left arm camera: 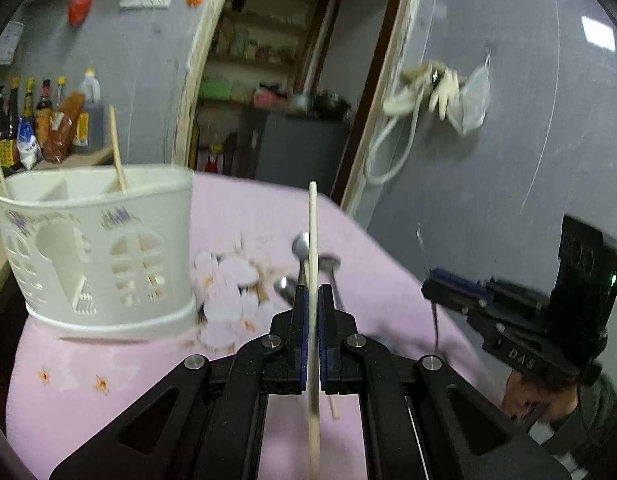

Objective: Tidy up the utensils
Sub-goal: 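Grasp a wooden chopstick with the left gripper while the right gripper grasps a silver spoon handle, then lift the chopstick and spoon and carry them over the white caddy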

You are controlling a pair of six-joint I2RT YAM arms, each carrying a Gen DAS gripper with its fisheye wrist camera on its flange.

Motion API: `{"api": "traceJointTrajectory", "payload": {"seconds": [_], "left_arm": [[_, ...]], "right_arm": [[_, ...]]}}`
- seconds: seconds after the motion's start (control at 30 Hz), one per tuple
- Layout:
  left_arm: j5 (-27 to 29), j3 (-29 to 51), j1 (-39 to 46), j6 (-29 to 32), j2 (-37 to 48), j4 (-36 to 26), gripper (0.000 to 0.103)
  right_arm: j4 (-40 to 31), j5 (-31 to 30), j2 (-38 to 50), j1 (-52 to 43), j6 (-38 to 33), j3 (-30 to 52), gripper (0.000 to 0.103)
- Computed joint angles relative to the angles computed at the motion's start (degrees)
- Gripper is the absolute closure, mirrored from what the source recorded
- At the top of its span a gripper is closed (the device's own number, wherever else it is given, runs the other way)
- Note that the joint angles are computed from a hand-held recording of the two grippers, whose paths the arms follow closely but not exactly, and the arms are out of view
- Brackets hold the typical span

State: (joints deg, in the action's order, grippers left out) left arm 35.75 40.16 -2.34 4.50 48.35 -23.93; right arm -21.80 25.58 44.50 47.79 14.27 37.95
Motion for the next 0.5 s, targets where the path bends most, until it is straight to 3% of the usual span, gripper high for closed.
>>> {"api": "traceJointTrajectory", "payload": {"seconds": [0.17,0.5], "left_arm": [[1.9,1.7,2.9,-2.0,-1.0,0.1,0.101],[6.9,2.8,8.6,-3.7,-1.4,1.4,0.101]], "right_arm": [[6.1,0.7,0.8,1.0,-1.0,-0.3,0.093],[11.2,1.2,0.1,1.8,-1.2,-0.5,0.093]]}}
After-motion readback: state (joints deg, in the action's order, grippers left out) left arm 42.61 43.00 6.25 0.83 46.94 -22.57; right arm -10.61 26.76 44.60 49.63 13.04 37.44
